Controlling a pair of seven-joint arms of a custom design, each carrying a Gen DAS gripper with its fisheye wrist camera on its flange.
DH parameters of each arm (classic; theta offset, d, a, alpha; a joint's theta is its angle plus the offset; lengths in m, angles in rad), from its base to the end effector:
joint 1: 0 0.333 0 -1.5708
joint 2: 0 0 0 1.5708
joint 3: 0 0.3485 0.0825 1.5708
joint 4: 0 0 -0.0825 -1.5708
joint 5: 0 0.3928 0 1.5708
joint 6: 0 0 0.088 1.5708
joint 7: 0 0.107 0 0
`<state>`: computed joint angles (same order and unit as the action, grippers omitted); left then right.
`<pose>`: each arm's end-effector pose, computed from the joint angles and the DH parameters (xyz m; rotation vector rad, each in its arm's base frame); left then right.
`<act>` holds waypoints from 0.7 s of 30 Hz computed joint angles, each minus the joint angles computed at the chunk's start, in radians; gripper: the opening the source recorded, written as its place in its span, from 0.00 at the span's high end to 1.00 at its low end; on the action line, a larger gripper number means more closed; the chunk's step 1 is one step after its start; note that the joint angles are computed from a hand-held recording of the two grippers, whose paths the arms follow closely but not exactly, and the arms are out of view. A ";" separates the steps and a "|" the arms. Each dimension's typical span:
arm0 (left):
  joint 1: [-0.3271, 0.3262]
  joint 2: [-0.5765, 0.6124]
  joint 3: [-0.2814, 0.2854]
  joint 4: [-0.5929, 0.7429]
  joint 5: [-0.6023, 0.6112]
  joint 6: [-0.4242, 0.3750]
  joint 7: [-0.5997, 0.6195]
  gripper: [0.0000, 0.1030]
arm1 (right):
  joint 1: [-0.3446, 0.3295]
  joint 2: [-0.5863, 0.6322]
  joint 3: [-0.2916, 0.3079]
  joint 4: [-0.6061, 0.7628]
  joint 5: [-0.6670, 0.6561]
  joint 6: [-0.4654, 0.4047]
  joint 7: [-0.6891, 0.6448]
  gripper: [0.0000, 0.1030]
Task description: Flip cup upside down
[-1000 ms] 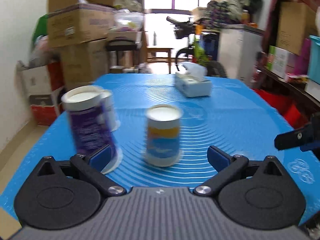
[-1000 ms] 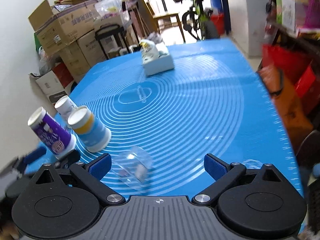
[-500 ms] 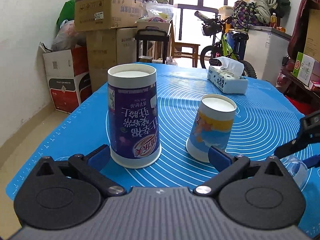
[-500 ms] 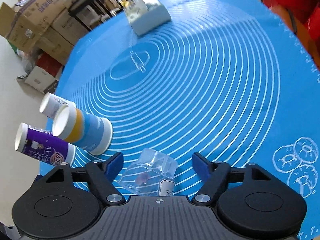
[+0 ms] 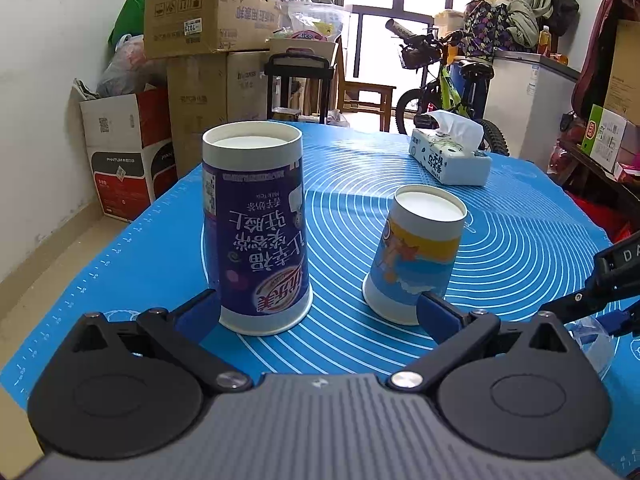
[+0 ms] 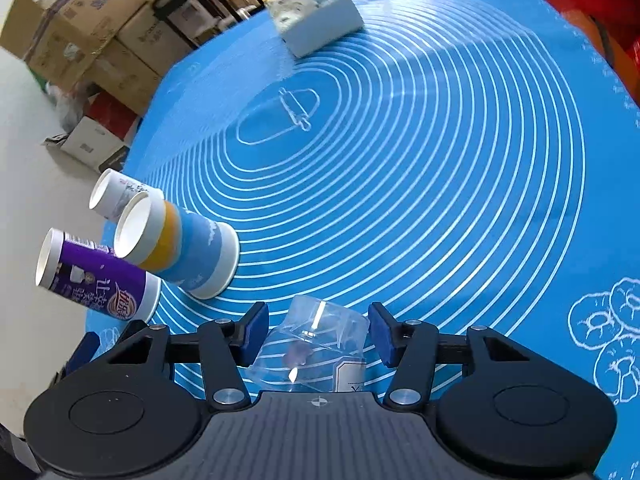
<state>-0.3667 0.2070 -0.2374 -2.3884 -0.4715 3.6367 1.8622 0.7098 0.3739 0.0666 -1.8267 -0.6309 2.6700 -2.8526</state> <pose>0.4895 -0.2610 0.3792 -1.3853 1.9261 -1.0922 0.4860 0.4951 0.4033 -1.1955 2.2526 -0.1350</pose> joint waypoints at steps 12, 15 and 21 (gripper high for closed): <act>-0.019 0.000 -0.003 0.009 -0.019 -0.008 0.018 0.00 | 0.153 0.046 -0.017 0.139 -0.398 -0.577 -0.002 0.45; -0.023 -0.002 -0.003 0.009 -0.025 -0.006 0.019 0.00 | 0.186 0.078 -0.010 0.151 -0.482 -0.680 0.001 0.45; -0.047 -0.006 0.002 0.010 -0.065 0.001 0.058 0.00 | 0.262 0.138 -0.003 0.155 -0.620 -0.840 0.040 0.45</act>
